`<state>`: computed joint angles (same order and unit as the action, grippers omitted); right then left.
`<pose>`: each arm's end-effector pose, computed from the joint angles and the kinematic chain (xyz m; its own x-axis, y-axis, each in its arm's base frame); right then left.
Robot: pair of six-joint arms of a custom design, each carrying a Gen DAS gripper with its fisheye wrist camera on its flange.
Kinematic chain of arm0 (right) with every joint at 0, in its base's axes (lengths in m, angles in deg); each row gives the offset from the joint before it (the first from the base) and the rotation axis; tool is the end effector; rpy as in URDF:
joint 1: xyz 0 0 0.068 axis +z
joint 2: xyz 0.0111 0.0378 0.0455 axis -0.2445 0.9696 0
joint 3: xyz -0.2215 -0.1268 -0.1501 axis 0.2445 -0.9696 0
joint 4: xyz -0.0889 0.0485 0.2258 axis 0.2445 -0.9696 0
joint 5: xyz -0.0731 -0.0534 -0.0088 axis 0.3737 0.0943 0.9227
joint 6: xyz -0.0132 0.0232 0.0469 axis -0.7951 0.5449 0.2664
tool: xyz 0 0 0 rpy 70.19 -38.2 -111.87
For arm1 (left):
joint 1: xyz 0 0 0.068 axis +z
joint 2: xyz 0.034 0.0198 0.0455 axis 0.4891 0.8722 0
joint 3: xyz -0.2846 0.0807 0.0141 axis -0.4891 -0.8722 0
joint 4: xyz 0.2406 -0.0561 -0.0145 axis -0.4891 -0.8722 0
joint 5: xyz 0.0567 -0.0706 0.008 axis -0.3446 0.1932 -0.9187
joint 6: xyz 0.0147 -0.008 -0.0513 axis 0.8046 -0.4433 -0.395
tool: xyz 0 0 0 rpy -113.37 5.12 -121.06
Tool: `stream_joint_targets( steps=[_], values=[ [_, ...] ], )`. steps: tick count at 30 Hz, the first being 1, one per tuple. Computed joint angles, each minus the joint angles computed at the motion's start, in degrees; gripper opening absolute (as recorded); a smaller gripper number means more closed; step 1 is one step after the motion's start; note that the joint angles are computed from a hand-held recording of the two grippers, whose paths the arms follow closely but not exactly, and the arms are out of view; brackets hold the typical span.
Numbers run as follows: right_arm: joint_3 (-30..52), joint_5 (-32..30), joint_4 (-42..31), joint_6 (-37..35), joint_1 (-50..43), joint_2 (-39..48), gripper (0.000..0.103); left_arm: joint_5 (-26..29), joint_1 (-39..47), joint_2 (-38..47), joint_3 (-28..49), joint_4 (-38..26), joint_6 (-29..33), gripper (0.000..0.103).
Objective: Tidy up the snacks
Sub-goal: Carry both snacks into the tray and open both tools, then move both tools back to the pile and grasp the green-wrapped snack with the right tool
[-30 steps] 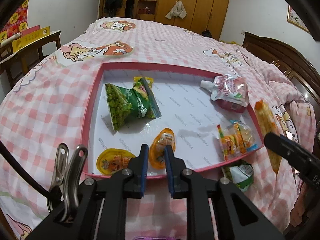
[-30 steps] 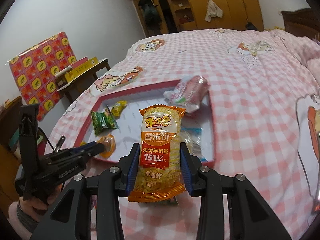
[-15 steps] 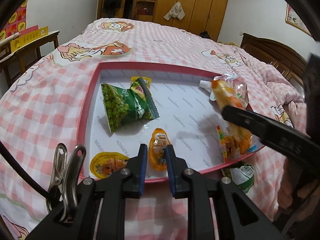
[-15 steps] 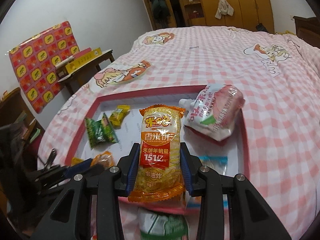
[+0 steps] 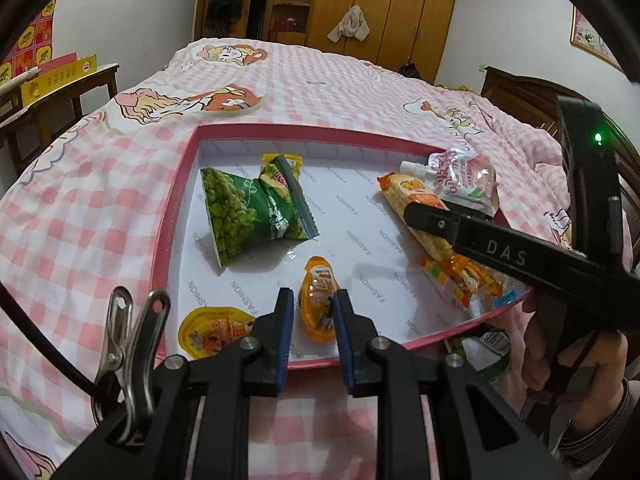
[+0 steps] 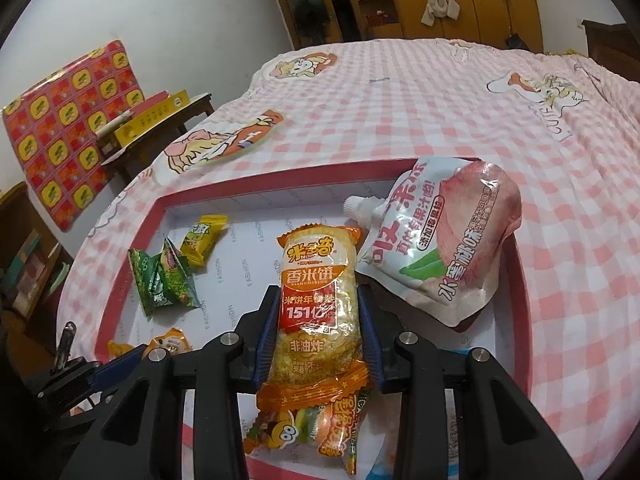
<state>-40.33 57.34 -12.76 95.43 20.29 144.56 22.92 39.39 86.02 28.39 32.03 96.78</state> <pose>0.2275 0.1477 0.0764 -0.6763 0.1047 -0.7291 -0.1267 0.9585 0.2552 0.1985 0.0215 0.1128 -0.7066 0.0720 -0.7039 0.2405 0.9600 -0.1432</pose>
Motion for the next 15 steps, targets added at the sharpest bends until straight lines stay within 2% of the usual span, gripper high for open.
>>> stream_joint_targets(
  steps=[9,15],
  values=[
    [0.37,1.87,-0.59,-0.26,1.37,0.13,0.038,-0.35,-0.2,-0.13,-0.11,0.14,-0.25,0.023],
    [-1.78,0.77,1.66,0.41,1.06,-1.3,0.042,-0.41,-0.46,-1.0,0.17,-1.21,-0.04,0.038]
  ],
)
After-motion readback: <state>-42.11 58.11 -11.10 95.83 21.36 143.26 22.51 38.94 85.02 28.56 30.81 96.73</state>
